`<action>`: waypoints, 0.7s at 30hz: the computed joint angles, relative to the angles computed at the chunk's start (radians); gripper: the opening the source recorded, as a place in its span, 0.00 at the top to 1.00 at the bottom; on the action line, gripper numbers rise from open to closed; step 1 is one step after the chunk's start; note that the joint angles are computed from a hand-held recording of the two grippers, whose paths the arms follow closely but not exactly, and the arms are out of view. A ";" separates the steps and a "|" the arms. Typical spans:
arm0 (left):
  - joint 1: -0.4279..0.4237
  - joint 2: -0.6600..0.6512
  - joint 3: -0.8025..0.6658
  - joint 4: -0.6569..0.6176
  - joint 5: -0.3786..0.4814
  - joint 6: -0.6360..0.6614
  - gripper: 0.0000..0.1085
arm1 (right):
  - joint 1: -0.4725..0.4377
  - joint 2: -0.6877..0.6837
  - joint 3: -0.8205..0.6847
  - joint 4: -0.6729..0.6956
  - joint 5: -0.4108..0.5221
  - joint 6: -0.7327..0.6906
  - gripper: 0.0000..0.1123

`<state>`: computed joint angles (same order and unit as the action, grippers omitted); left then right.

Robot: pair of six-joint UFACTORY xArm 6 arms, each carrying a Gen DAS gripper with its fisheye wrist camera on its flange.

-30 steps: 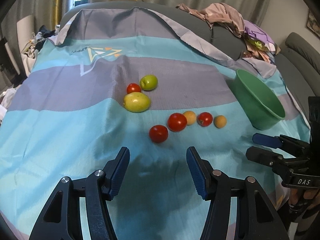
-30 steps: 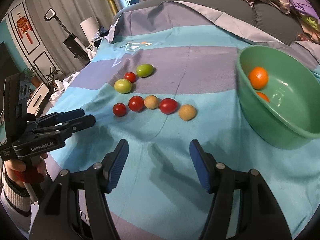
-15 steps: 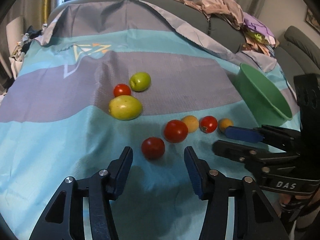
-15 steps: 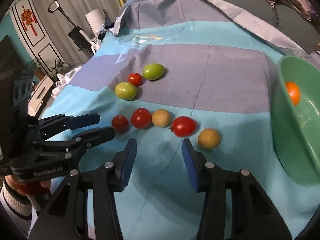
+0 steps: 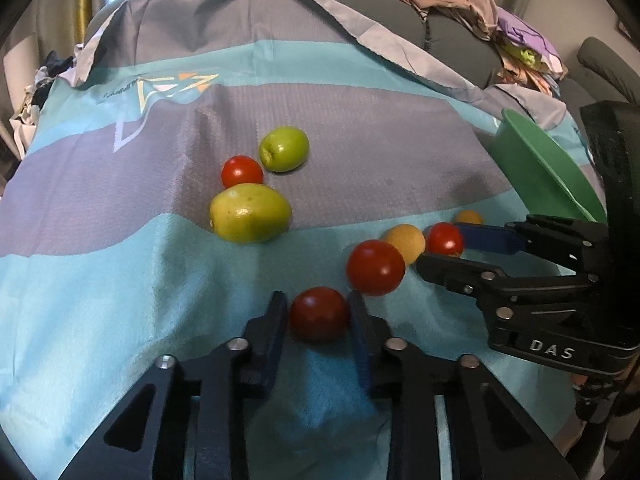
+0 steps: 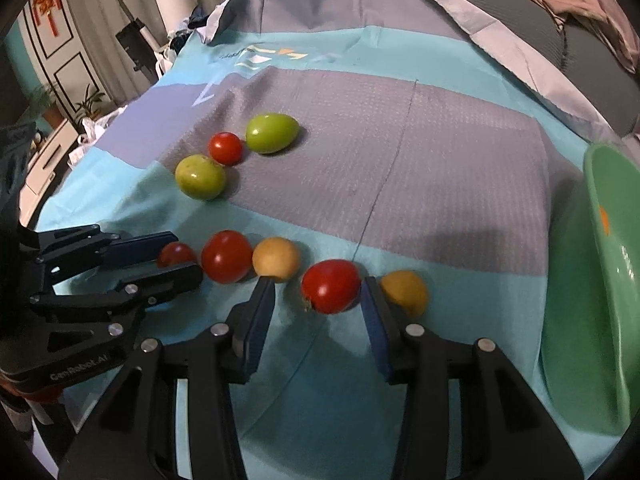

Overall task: Organize fruits
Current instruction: 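Grasp a red tomato with the left tool while the right grasps another, then drop the red tomato into the green bowl while the right tool drops its tomato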

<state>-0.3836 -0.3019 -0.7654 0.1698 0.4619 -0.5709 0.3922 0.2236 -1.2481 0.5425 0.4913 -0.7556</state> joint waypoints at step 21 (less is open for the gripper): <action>0.009 -0.176 0.093 0.030 -0.028 -0.080 0.75 | -0.022 -0.162 0.139 0.239 0.009 -0.177 0.75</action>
<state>-0.3749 -0.4780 -0.6728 0.1993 0.4341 -0.6512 0.3703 0.0617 -1.1090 0.7817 0.4999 -0.9324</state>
